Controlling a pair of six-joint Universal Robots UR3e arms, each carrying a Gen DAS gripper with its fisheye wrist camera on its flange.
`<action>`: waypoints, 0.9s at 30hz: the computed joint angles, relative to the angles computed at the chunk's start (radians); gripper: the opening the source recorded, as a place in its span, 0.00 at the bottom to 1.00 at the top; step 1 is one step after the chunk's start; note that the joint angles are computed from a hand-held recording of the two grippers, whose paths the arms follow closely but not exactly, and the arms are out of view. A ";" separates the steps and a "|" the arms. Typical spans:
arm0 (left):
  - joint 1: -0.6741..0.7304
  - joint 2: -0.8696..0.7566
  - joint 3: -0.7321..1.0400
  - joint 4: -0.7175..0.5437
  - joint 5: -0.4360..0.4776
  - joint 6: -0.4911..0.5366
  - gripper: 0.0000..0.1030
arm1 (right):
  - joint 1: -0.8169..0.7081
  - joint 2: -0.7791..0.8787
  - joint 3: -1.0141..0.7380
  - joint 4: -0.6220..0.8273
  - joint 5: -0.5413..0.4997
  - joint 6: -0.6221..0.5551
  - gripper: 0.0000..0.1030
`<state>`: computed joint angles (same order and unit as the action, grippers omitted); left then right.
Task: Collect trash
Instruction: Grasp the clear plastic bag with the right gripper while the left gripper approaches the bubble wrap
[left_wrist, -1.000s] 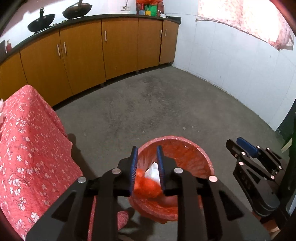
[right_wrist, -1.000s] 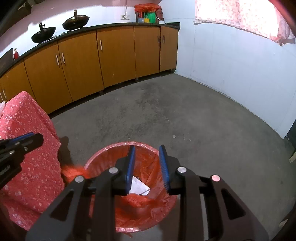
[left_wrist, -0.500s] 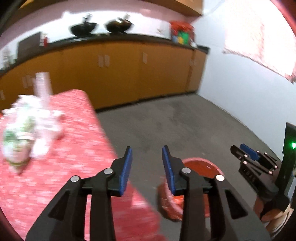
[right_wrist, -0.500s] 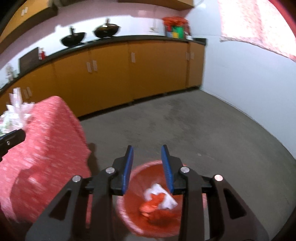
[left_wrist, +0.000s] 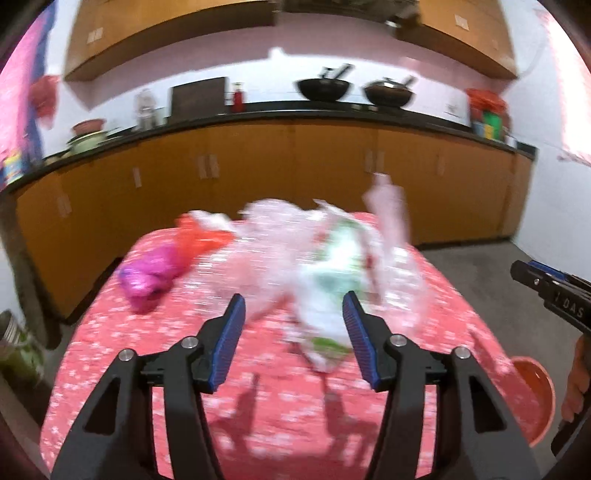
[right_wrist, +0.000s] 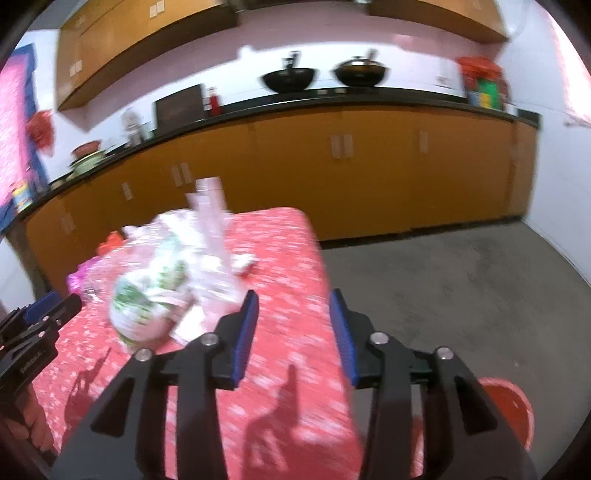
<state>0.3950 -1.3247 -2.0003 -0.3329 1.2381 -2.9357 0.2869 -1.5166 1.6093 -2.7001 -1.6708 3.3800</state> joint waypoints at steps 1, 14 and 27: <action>0.033 0.001 -0.001 -0.002 -0.019 0.004 0.56 | 0.027 0.065 -0.077 0.014 -0.006 -0.002 0.43; 0.202 -0.131 0.099 -0.002 -0.144 0.009 0.67 | 0.105 0.580 -0.823 0.337 -0.010 0.007 0.54; 0.145 -0.282 0.207 0.002 -0.083 0.018 0.67 | 0.128 0.680 -0.915 0.375 -0.067 -0.025 0.13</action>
